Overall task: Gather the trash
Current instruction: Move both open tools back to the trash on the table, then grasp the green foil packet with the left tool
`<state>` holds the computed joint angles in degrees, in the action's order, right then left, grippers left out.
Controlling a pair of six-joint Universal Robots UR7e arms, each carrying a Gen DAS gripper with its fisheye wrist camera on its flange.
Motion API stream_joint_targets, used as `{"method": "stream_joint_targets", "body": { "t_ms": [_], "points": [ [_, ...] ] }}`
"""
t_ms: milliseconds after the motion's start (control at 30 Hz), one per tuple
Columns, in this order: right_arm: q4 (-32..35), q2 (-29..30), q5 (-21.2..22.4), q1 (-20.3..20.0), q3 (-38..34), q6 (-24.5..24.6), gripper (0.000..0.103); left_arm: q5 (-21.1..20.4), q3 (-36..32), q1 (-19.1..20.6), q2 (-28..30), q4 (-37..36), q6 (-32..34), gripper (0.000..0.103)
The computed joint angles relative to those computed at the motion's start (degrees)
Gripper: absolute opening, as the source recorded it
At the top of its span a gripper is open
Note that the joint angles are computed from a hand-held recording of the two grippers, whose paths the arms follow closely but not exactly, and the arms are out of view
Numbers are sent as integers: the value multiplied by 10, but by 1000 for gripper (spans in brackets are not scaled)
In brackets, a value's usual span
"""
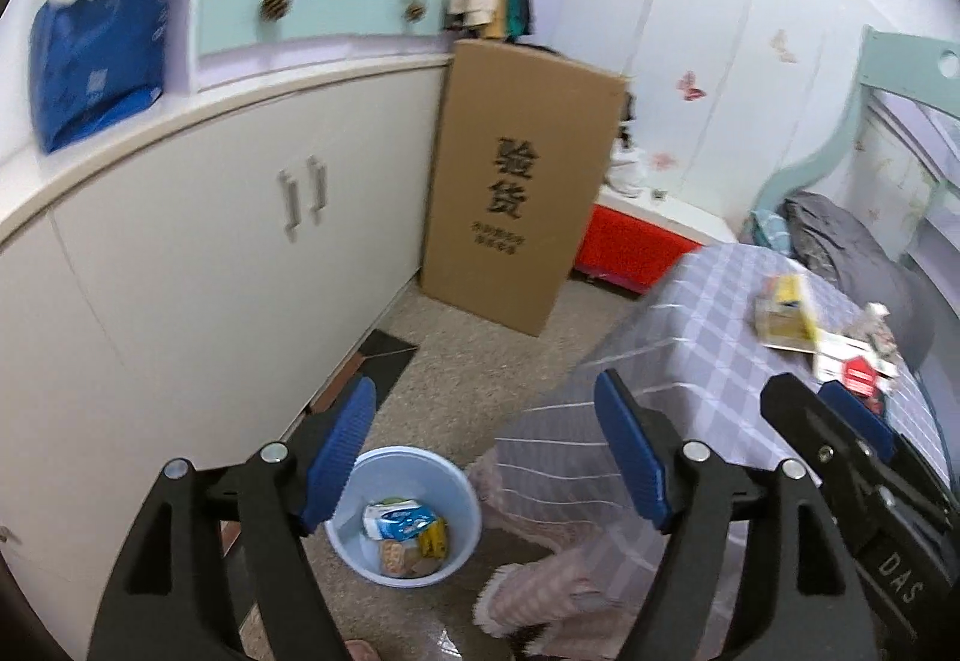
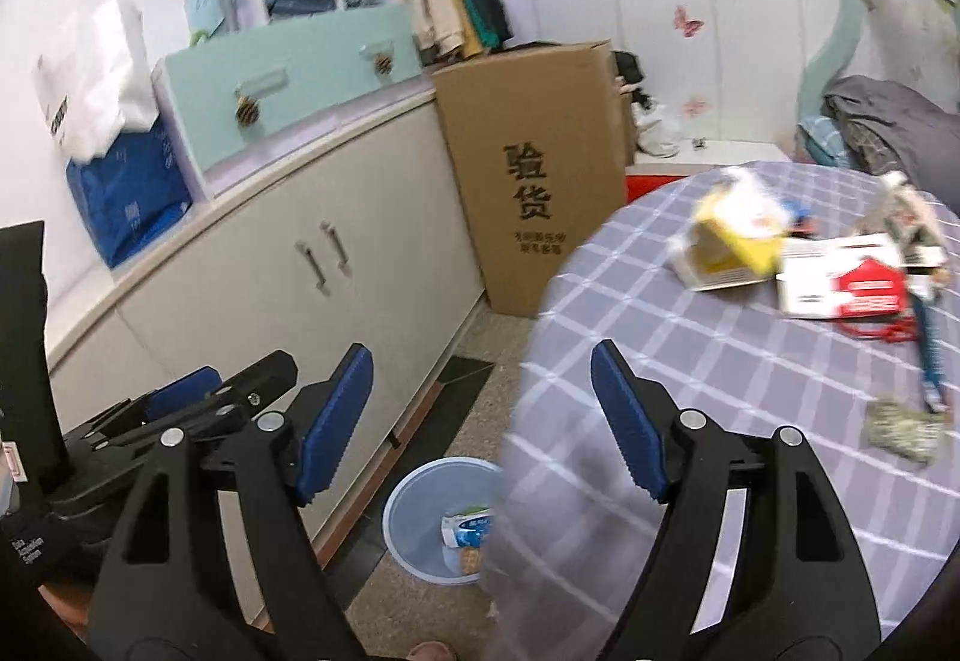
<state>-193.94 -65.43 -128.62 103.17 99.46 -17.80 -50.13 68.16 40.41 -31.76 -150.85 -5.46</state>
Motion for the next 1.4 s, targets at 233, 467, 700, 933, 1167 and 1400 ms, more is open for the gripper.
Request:
{"method": "stream_joint_targets", "body": {
  "t_ms": [233,467,700,933,1167,1400],
  "points": [
    [-13,-101,-22,-19,67,-2,77,-44,-21,-48,29,43,-4,77],
    [-1,-218,-43,-68,128,7,79,-97,-79,-88,84,124,-45,78],
    [62,-306,-32,-128,161,40,79,-149,-157,-113,151,212,-126,78],
    [113,-348,12,-170,174,60,80,-118,-262,-123,221,328,-179,78],
    [135,-354,30,-187,168,64,81,-80,-327,-132,264,381,-195,60],
    [159,-340,25,-183,148,61,81,-87,-315,-127,257,359,-156,18]
  ]
}}
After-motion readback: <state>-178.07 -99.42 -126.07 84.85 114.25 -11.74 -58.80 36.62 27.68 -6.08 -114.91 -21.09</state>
